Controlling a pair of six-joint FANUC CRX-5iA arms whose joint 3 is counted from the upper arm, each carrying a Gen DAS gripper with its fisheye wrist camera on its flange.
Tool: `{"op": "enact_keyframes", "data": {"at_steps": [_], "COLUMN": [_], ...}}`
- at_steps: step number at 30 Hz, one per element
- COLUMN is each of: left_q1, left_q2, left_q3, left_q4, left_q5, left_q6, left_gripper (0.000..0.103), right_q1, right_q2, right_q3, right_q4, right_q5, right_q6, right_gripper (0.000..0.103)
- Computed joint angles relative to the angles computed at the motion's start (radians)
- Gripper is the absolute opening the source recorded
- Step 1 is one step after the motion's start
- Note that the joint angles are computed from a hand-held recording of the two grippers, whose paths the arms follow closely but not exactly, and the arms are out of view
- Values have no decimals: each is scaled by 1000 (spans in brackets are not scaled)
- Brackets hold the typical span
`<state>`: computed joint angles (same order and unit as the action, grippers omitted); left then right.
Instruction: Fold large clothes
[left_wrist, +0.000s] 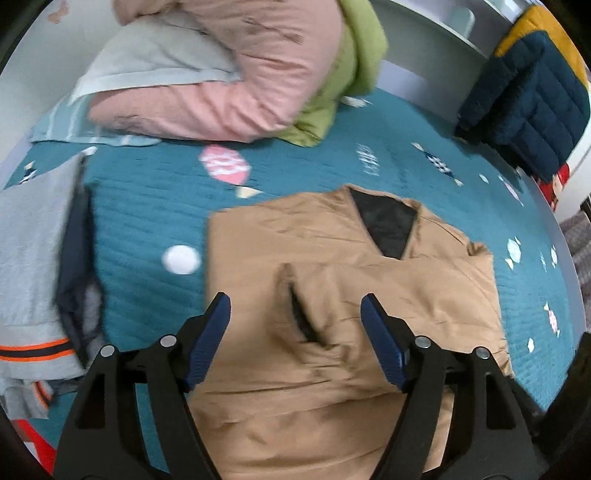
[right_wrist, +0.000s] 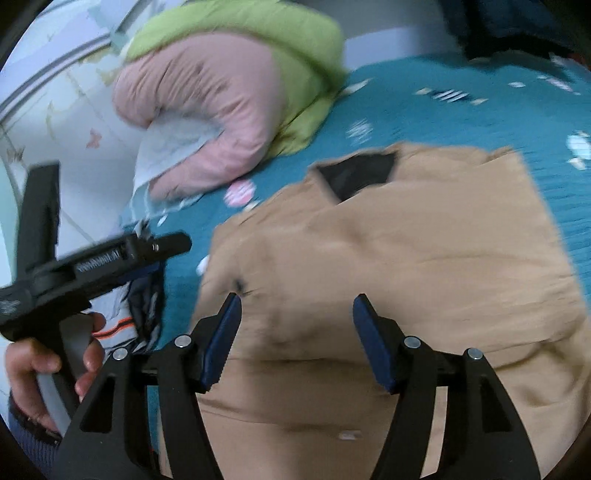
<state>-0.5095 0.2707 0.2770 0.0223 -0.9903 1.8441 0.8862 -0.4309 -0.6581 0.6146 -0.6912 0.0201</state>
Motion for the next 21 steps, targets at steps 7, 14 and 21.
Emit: {"op": "enact_keyframes", "data": {"at_steps": [7, 14, 21], "left_q1": [-68, -55, -58], "left_q2": [121, 176, 186], "left_q3": [75, 64, 60], "left_q4": [13, 14, -6], "left_q5": [-48, -102, -88], "left_q6": [6, 24, 12], "left_gripper": [74, 74, 75], "right_q1": [-153, -290, -358], "right_q2": [-94, -59, -32], "right_q3": [-21, -6, -27], "right_q4": [-121, -344, -449], "right_q5": [-107, -114, -104], "right_q6": [132, 319, 392], "right_gripper": [17, 4, 0]}}
